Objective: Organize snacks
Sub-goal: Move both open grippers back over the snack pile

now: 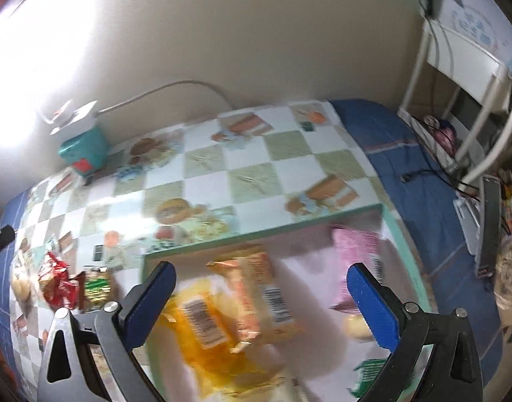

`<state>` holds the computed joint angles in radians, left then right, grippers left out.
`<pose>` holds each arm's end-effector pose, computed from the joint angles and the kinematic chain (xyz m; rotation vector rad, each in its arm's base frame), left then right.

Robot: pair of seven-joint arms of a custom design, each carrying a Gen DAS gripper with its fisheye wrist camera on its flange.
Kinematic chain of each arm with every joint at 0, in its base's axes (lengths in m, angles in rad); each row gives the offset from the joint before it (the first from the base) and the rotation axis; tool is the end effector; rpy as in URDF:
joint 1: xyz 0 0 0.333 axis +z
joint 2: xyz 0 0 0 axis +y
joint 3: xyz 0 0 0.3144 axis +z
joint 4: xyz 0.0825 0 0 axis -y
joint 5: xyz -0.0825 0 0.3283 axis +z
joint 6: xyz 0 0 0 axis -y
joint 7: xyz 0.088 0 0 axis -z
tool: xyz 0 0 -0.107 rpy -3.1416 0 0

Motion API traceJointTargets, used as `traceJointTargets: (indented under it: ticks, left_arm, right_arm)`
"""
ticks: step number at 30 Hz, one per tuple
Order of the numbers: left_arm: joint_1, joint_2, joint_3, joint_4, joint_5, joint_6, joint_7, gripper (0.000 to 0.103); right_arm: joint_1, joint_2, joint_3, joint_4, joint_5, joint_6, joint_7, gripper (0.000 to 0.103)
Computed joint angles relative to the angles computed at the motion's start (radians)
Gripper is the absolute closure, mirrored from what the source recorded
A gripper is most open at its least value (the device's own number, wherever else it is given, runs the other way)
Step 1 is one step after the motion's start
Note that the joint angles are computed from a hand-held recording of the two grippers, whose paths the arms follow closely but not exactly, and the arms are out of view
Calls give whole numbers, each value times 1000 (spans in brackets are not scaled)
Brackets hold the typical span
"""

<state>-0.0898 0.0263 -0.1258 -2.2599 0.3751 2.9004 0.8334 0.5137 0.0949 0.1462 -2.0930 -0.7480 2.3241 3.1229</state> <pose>0.5068 -0.1330 0.4524 -2.0648 1.7119 -0.7177 0.4286 0.3151 0.4257 -1.5146 2.3023 -0.6954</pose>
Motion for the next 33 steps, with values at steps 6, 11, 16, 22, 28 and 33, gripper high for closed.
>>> traceJointTargets:
  ticks: [6, 11, 16, 22, 28, 33]
  left_arm:
    - [54, -19, 25, -56, -97, 61, 41, 7]
    - [92, -15, 33, -82, -392, 63, 261, 7]
    - [139, 0, 62, -73, -438, -16, 324, 7]
    - [203, 43, 67, -62, -727, -45, 581, 7]
    - [259, 91, 53, -36, -982, -63, 793, 7]
    - [270, 131, 44, -8, -1079, -55, 889, 7]
  right_arm:
    - [41, 73, 6, 93, -48, 4, 5, 0]
    - [74, 131, -4, 153, -63, 69, -1, 0]
    - [109, 213, -11, 236, -25, 110, -58, 0]
    - [165, 329, -30, 367, 35, 117, -145, 0]
    - [222, 490, -43, 586, 119, 80, -317, 1]
    - [264, 643, -59, 832, 201, 6, -503, 2]
